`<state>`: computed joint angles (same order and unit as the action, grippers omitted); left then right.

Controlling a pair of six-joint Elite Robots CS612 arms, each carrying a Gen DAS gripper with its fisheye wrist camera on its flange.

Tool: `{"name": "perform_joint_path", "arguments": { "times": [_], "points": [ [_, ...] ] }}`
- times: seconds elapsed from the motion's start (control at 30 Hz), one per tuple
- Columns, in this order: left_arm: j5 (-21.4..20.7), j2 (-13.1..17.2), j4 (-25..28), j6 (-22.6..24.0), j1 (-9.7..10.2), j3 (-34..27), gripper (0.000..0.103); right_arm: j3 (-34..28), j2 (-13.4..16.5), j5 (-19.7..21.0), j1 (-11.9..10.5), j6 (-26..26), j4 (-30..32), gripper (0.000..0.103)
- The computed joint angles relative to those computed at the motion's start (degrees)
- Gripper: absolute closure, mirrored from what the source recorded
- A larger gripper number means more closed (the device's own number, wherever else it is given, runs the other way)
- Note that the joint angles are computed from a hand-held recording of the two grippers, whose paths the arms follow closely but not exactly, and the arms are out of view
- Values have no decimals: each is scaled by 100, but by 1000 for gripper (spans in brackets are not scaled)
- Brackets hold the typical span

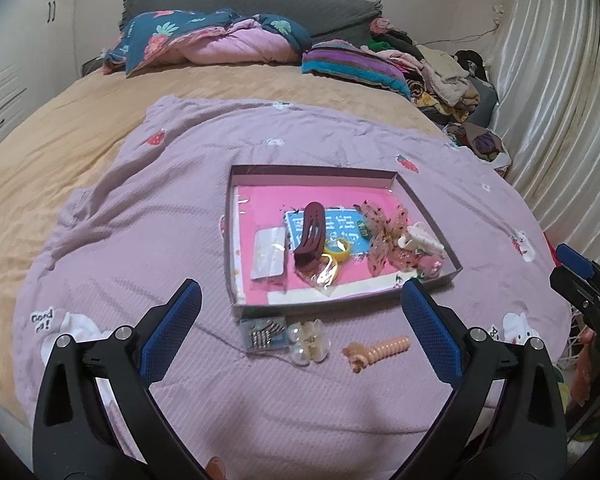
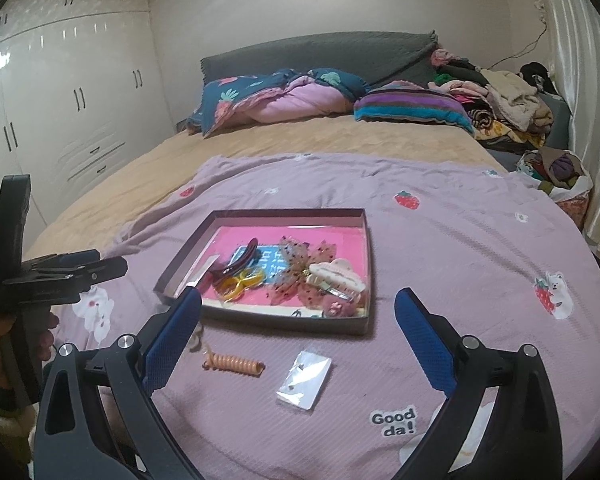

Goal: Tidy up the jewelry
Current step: 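Open both grippers over the tray and lift them back toward the remaining items, then grasp the blue hairpin box with the left gripper while the right grasps the peach spiral tie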

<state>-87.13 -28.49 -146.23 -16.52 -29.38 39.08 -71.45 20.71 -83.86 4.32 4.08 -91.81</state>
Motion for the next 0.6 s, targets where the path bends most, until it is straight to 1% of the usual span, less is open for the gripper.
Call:
{"name": "perform_joint_path", "arguments": {
  "times": [0.3,0.6],
  "points": [
    [124,-180,-36,-132,39,430,10,15,36,142,83,-178,225,6],
    [273,-229,170,-184,55,664,10,63,81,256,159,-326,453,6]
  ]
}}
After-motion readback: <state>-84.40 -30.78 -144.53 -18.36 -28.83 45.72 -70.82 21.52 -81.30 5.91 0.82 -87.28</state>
